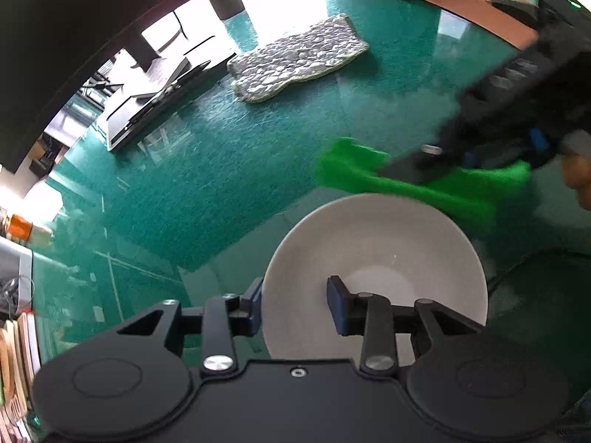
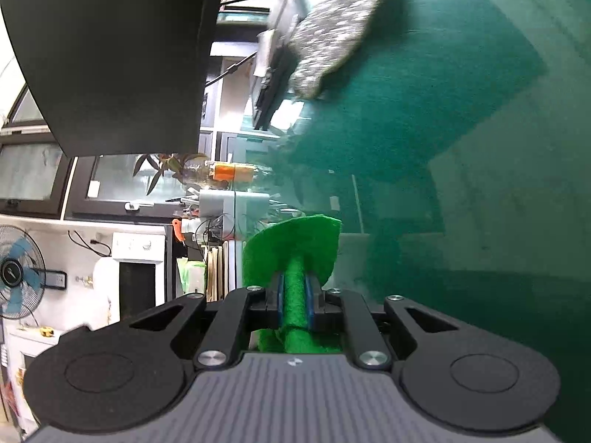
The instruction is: Clean bowl
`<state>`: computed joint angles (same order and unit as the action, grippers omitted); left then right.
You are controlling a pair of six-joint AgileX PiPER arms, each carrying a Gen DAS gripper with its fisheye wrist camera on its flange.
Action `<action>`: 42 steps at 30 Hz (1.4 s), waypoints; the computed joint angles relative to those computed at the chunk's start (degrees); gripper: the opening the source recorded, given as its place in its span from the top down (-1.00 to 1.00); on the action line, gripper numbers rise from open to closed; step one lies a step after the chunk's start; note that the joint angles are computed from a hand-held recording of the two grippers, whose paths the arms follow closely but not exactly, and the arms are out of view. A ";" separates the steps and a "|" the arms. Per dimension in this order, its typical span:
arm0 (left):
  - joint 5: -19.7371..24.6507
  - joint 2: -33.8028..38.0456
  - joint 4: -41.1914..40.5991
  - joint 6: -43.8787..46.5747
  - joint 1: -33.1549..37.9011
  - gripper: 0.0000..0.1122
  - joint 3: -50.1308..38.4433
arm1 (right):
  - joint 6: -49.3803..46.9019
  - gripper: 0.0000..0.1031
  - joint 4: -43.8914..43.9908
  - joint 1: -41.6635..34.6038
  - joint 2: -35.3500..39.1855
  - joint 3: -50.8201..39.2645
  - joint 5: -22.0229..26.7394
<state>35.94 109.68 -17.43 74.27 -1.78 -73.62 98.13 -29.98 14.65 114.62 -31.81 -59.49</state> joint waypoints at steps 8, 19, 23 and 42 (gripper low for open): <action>0.02 0.35 0.07 0.84 0.04 0.38 -0.33 | 0.51 0.75 0.40 0.35 2.44 -4.70 1.46; -0.59 -0.04 -0.75 2.52 0.31 0.37 0.44 | -1.50 0.75 2.69 1.32 0.84 -0.93 -0.31; -0.93 -0.13 -1.16 3.10 0.35 0.37 0.74 | -2.02 0.74 4.47 2.39 -0.27 2.98 -2.60; -3.32 -1.18 -2.69 5.05 0.27 0.35 2.96 | 1.09 0.67 -2.55 -0.60 4.06 -7.04 2.17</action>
<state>32.62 108.50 -20.12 79.32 -1.51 -70.65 99.21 -32.52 14.05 118.68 -38.84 -57.31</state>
